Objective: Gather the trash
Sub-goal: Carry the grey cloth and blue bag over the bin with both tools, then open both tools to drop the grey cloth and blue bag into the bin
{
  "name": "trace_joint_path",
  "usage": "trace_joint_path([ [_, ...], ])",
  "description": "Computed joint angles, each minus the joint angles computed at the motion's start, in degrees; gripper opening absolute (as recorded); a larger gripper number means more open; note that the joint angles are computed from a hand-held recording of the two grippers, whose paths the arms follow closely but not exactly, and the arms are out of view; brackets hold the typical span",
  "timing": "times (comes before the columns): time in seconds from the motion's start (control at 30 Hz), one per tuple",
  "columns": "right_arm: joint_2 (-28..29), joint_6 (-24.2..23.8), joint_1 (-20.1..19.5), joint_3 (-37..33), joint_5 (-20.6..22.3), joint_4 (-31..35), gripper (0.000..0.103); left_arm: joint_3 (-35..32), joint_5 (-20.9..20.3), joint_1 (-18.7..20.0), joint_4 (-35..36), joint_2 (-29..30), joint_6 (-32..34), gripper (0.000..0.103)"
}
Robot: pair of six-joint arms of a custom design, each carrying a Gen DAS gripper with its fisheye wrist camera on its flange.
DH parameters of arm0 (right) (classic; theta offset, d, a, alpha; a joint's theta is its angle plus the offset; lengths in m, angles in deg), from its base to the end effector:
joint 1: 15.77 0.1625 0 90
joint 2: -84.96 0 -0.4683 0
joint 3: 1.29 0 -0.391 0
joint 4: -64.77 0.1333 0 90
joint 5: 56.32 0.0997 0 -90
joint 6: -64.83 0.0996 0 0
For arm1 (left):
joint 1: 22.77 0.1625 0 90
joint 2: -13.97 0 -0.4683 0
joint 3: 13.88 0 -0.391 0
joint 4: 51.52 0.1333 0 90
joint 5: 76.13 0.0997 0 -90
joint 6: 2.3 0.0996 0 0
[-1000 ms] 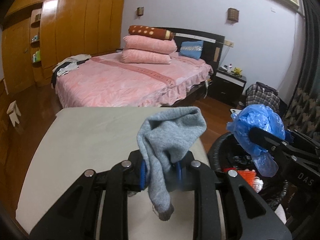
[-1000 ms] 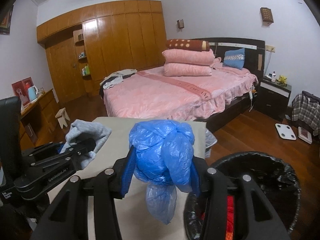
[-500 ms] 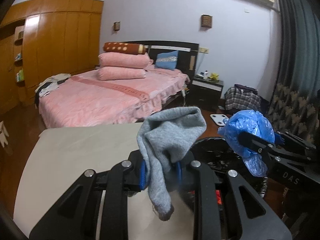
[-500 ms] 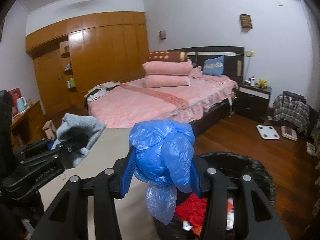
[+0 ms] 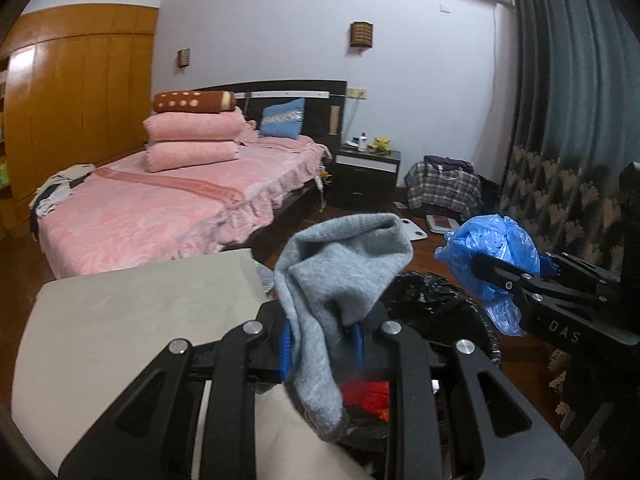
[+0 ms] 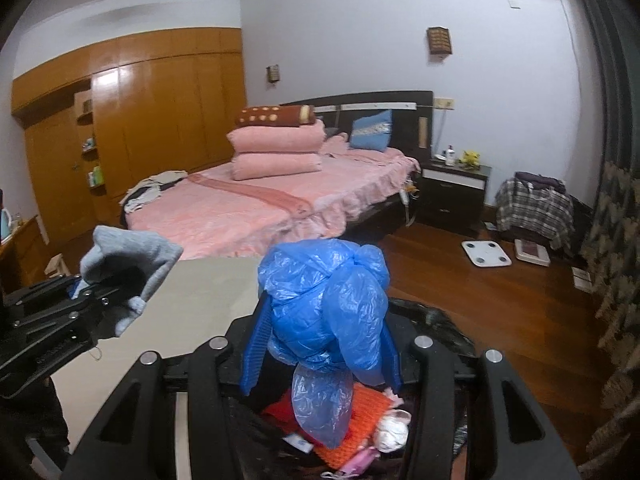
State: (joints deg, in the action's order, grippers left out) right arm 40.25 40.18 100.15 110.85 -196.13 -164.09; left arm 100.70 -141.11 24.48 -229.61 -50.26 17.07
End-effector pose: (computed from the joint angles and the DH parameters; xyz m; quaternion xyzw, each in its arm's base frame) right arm 0.3030 -0.4927 0.2049 0.0923 -0.7709 0.5332 0.3360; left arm -0.2698 -0.5503 0.2728 0.4166 0.8275 -0.3507 0.1367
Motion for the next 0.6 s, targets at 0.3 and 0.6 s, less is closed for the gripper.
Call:
trace_joint_path([
  [0.3, -2.3, 0.6, -3.4, 3.0, -1.2, -0.7, 0.047, -2.0, -3.9, 1.2, 0.6, 5.1, 0.2, 0.022],
  [0.6, -3.4, 2.3, -7.0, 4.4, -0.9, 1.7, 0.048, -6.0, -6.7, 2.9, 3.8, 10.7, 1.0, 0.022],
])
